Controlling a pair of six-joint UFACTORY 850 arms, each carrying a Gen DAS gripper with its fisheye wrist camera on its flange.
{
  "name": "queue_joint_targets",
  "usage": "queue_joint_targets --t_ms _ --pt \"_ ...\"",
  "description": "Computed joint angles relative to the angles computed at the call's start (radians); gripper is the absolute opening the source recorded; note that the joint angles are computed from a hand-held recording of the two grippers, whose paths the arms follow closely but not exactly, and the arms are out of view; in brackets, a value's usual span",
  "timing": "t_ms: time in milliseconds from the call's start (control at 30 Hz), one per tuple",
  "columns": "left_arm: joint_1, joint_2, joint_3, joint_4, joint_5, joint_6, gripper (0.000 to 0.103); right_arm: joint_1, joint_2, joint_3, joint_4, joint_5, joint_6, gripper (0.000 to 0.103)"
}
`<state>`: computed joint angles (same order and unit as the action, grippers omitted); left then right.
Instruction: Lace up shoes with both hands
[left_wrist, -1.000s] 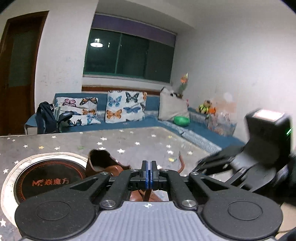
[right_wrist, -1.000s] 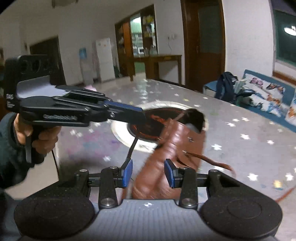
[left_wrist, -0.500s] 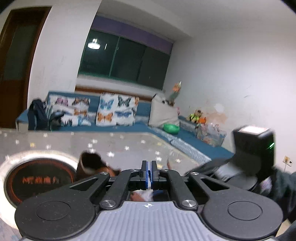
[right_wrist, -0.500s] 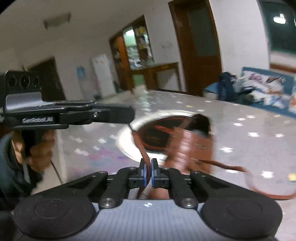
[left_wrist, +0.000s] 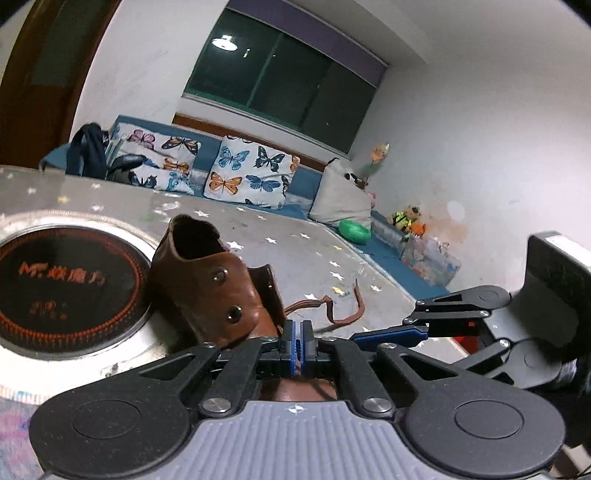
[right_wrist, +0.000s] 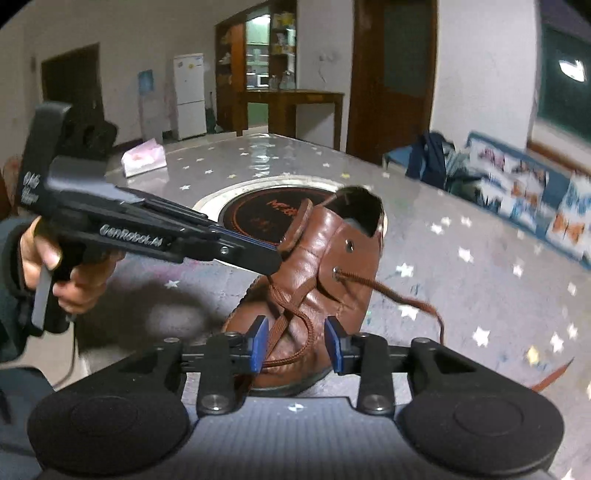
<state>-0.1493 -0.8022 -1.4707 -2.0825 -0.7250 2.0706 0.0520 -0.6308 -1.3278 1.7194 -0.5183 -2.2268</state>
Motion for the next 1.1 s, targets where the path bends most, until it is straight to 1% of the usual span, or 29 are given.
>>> queue_joint_targets --t_ms 100,267,333,400,500,567,633,800,933,967,1000,1100 --pt "0.012 -0.001 0.001 0.015 -0.028 -0.039 0.002 0.01 0.012 0.021 0.091 -0.001 -0.12 0.033" --pt "0.014 -0.002 -0.005 0.027 -0.048 -0.07 0.002 0.035 -0.003 0.018 0.169 0.017 -0.261 0.031" --pt "0.015 0.0 -0.004 0.026 -0.049 -0.071 0.002 0.047 -0.008 0.021 0.228 0.034 -0.351 0.025" --pt "0.017 0.005 0.0 0.024 -0.048 -0.07 0.002 0.052 -0.009 0.026 0.272 0.043 -0.414 0.015" --pt "0.017 0.003 -0.002 0.026 -0.043 -0.072 0.002 0.054 -0.007 0.033 0.292 0.045 -0.451 0.009" --pt "0.017 0.004 -0.003 0.028 -0.036 -0.074 0.002 0.055 -0.001 0.045 0.336 0.041 -0.496 0.005" --pt "0.017 0.006 -0.003 0.03 -0.027 -0.074 0.003 0.055 0.006 0.057 0.378 0.035 -0.54 0.005" --pt "0.017 0.009 -0.003 0.029 -0.011 -0.072 0.004 0.049 0.021 0.069 0.409 0.036 -0.588 0.004" --pt "0.017 0.008 -0.005 0.04 -0.011 -0.089 0.003 0.049 0.023 0.063 0.374 0.063 -0.588 0.004" --pt "0.017 0.007 -0.006 0.044 -0.011 -0.095 0.003 0.05 0.021 0.062 0.39 0.069 -0.608 0.004" --pt "0.017 0.007 -0.007 0.047 -0.011 -0.1 0.003 0.052 0.016 0.054 0.363 0.083 -0.59 0.005" --pt "0.019 0.006 -0.008 0.054 -0.012 -0.116 0.003 0.055 0.019 0.063 0.375 0.083 -0.641 0.01"
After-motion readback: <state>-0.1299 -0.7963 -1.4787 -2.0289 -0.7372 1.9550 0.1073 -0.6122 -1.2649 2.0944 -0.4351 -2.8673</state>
